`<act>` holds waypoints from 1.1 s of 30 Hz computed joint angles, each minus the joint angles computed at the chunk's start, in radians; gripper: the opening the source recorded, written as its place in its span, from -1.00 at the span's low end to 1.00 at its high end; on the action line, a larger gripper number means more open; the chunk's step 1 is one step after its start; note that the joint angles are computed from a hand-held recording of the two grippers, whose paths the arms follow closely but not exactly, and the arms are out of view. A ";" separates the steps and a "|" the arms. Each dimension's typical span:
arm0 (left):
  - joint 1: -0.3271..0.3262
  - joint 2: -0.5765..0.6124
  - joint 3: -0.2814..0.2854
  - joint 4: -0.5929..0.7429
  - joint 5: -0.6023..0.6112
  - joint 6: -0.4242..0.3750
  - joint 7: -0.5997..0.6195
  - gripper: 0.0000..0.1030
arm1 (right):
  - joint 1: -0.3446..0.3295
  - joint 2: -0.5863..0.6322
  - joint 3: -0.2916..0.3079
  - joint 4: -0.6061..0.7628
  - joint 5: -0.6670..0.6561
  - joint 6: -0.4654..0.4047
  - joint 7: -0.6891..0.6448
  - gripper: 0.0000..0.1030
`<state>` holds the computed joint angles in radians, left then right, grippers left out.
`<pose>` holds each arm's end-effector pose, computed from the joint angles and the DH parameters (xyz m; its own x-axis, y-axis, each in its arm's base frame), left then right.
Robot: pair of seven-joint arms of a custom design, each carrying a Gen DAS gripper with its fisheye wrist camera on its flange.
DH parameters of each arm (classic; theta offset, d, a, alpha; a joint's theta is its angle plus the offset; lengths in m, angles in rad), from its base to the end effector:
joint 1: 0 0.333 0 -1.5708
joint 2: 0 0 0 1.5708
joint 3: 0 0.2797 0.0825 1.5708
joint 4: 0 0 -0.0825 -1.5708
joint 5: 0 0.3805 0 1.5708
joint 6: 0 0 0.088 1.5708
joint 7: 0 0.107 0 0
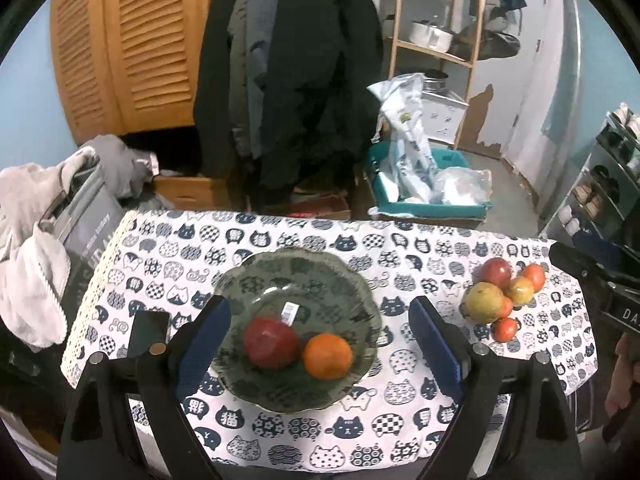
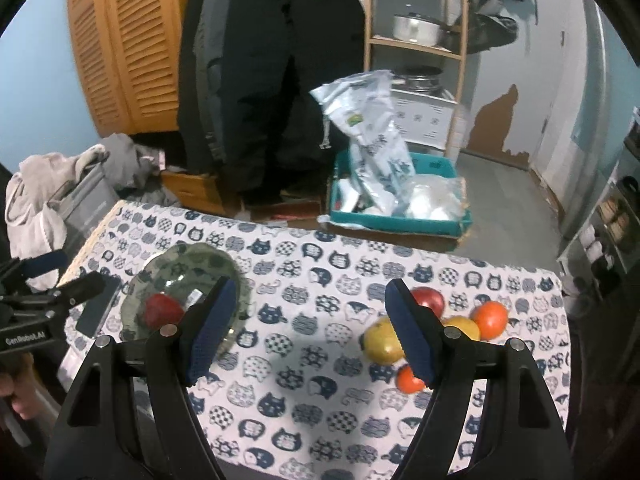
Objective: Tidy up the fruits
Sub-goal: 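Move both tools back from the bowl toward the fruit cluster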
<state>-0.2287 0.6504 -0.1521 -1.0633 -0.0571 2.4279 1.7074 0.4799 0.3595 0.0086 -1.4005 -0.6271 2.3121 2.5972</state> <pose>0.7186 -0.2449 0.5134 -0.4298 -0.9011 0.0578 -0.6895 0.2862 -0.6653 0.6209 0.3159 0.5339 -0.2191 -0.9747 -0.0445 -0.6913 0.1873 -0.6978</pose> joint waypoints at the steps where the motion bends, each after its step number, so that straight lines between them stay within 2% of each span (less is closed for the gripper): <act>1: -0.002 -0.006 -0.004 -0.006 -0.001 0.005 0.004 0.78 | 0.000 -0.024 -0.004 -0.032 -0.007 0.007 0.014 0.50; 10: -0.037 -0.039 -0.015 -0.046 0.010 0.034 0.029 0.78 | -0.048 -0.205 0.020 -0.268 -0.078 0.031 0.123 0.50; 15: -0.064 -0.028 -0.018 -0.023 0.023 0.019 0.034 0.78 | -0.087 -0.288 0.043 -0.372 -0.107 0.037 0.174 0.50; 24: -0.116 0.001 -0.023 0.026 0.048 -0.002 0.055 0.78 | -0.151 -0.404 0.076 -0.517 -0.130 0.049 0.227 0.50; 33: -0.154 0.041 -0.019 0.089 0.068 -0.039 0.058 0.78 | -0.195 -0.462 0.095 -0.595 -0.123 0.058 0.251 0.50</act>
<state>-0.3829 0.6918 -0.1711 -0.9744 0.0114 2.3885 1.7653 0.2852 -0.1021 0.1039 -1.9957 -0.7504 2.3700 2.8483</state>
